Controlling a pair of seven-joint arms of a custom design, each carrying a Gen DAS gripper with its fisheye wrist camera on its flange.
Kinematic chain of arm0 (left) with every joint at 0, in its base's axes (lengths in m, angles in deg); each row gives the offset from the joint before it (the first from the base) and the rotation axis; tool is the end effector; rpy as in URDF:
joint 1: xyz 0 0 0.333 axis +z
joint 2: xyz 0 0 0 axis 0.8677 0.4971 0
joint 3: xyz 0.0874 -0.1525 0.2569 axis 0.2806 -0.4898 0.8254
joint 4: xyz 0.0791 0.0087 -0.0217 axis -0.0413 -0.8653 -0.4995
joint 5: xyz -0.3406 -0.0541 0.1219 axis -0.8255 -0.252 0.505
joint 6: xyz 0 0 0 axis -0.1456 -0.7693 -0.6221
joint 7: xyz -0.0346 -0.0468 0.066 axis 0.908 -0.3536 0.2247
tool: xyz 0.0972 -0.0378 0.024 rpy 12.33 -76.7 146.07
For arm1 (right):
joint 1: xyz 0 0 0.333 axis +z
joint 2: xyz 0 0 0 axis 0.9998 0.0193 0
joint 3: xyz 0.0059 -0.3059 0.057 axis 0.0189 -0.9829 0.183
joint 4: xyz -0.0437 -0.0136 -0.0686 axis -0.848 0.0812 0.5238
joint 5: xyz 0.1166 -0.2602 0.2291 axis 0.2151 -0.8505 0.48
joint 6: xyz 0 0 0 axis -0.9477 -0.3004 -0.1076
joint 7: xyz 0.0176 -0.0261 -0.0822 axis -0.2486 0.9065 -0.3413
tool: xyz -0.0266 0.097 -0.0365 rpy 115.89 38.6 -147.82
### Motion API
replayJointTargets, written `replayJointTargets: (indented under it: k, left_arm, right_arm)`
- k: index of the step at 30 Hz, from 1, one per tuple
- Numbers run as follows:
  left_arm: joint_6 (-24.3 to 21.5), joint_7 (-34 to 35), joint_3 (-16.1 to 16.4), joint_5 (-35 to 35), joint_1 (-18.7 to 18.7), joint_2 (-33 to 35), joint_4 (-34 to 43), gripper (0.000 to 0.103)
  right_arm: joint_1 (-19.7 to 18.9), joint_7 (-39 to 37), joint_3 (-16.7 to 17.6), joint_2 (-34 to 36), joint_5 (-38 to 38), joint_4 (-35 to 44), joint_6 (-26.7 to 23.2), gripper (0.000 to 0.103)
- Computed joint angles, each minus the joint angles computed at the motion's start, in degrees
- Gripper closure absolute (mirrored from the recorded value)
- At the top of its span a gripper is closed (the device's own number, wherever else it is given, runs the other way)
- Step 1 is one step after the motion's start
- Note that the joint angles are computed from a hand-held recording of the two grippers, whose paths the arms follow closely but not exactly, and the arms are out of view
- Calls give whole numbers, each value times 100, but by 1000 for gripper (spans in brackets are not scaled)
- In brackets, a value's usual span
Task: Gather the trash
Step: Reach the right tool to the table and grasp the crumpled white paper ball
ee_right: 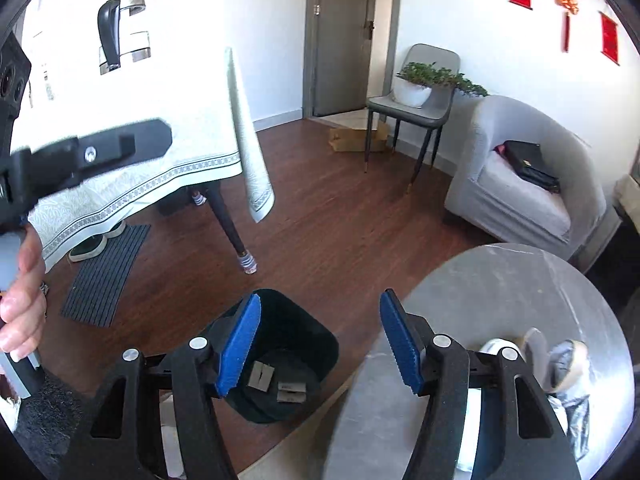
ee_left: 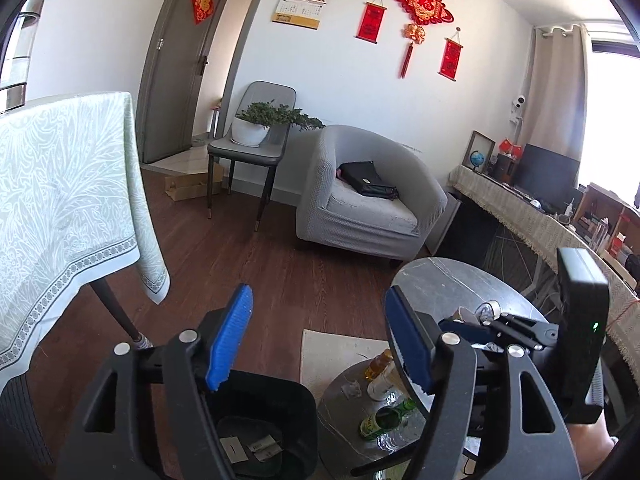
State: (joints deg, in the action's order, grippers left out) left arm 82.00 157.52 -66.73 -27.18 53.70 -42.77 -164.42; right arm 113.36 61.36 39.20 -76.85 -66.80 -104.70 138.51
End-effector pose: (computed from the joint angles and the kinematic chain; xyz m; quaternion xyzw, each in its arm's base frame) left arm 0.5093 -0.1063 0.7833 -0.4860 0.6964 -0.5031 0.1604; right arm 0.5034 0.2934 0.7380 -0.7101 0.5689 -0.2834 0.3031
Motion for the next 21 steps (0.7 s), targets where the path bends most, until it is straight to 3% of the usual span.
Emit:
replayJointTargets:
  k: [8, 21]
  left_arm:
    - [-12, -258, -284, 158, -275, 55, -139, 26]
    - [-129, -369, -614, 537, -759, 140, -266, 22]
  right_arm:
    - [-532, 721, -16, -1101, -271, -1316, 126, 40]
    - [-1186, 733, 41, -2027, 52, -2620, 268, 40]
